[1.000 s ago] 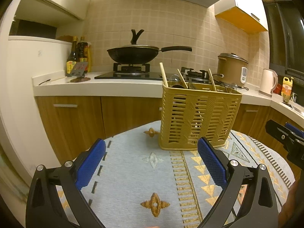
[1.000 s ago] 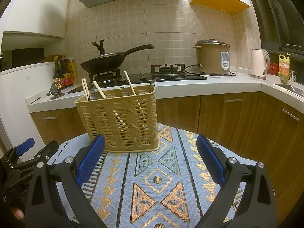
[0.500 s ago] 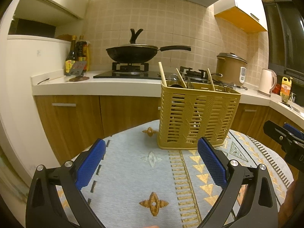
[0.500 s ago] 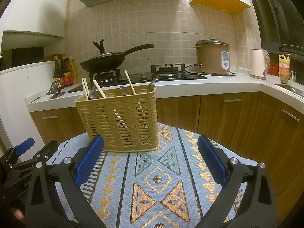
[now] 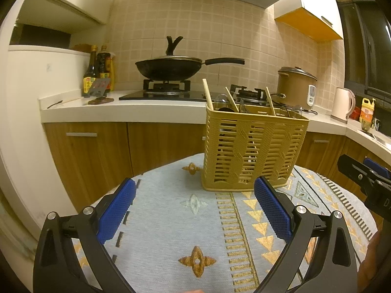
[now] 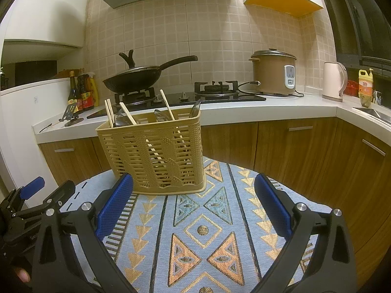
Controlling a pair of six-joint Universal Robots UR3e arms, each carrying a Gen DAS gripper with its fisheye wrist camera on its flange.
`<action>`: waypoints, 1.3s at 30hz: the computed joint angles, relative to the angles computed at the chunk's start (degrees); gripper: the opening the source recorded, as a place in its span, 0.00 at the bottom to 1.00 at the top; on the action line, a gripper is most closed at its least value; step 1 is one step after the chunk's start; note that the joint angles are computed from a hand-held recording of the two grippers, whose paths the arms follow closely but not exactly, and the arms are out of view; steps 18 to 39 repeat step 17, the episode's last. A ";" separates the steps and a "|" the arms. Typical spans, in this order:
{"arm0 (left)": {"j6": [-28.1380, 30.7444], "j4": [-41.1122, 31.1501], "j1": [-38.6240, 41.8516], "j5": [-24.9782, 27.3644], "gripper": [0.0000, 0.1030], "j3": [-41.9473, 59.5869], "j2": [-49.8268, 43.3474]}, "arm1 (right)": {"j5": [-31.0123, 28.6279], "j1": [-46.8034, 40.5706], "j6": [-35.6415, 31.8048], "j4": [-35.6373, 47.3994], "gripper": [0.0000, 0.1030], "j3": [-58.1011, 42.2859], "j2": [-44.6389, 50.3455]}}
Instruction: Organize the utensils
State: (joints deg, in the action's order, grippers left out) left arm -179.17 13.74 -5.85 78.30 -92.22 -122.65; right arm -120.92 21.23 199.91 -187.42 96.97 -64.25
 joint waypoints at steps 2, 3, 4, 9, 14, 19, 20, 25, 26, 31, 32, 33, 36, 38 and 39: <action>0.06 -0.14 -0.03 0.01 0.92 0.09 -0.06 | 0.08 -0.02 0.04 0.05 0.92 0.03 -0.06; 0.17 -0.24 -0.11 0.09 0.92 0.12 -0.09 | -0.01 0.03 0.06 0.06 0.92 -0.07 0.03; 0.24 -0.21 -0.16 0.19 0.92 0.05 -0.05 | -0.01 0.05 0.07 0.07 0.92 -0.12 0.11; 0.61 1.21 -0.55 1.19 0.92 -0.44 -0.06 | -0.12 0.18 -0.04 -0.04 0.92 -0.13 0.32; -0.41 -1.80 0.43 -0.78 0.92 0.22 0.40 | -0.19 0.28 -0.02 0.16 0.92 -0.34 0.49; -0.87 -1.42 0.76 -1.07 0.92 0.09 0.44 | -0.22 0.31 -0.03 0.35 0.92 -0.64 0.61; -0.87 -1.42 0.76 -1.07 0.92 0.09 0.44 | -0.22 0.31 -0.03 0.35 0.92 -0.64 0.61; -0.87 -1.42 0.76 -1.07 0.92 0.09 0.44 | -0.22 0.31 -0.03 0.35 0.92 -0.64 0.61; -0.87 -1.42 0.76 -1.07 0.92 0.09 0.44 | -0.22 0.31 -0.03 0.35 0.92 -0.64 0.61; -0.87 -1.42 0.76 -1.07 0.92 0.09 0.44 | -0.22 0.31 -0.03 0.35 0.92 -0.64 0.61; -0.87 -1.42 0.76 -1.07 0.92 0.09 0.44 | -0.22 0.31 -0.03 0.35 0.92 -0.64 0.61; -0.87 -1.42 0.76 -1.07 0.92 0.09 0.44 | -0.22 0.31 -0.03 0.35 0.92 -0.64 0.61; -0.87 -1.42 0.76 -1.07 0.92 0.09 0.44 | -0.22 0.31 -0.03 0.35 0.92 -0.64 0.61; -0.87 -1.42 0.76 -1.07 0.92 0.09 0.44 | -0.22 0.31 -0.03 0.35 0.92 -0.64 0.61; -0.87 -1.42 0.76 -1.07 0.92 0.09 0.44 | -0.22 0.31 -0.03 0.35 0.92 -0.64 0.61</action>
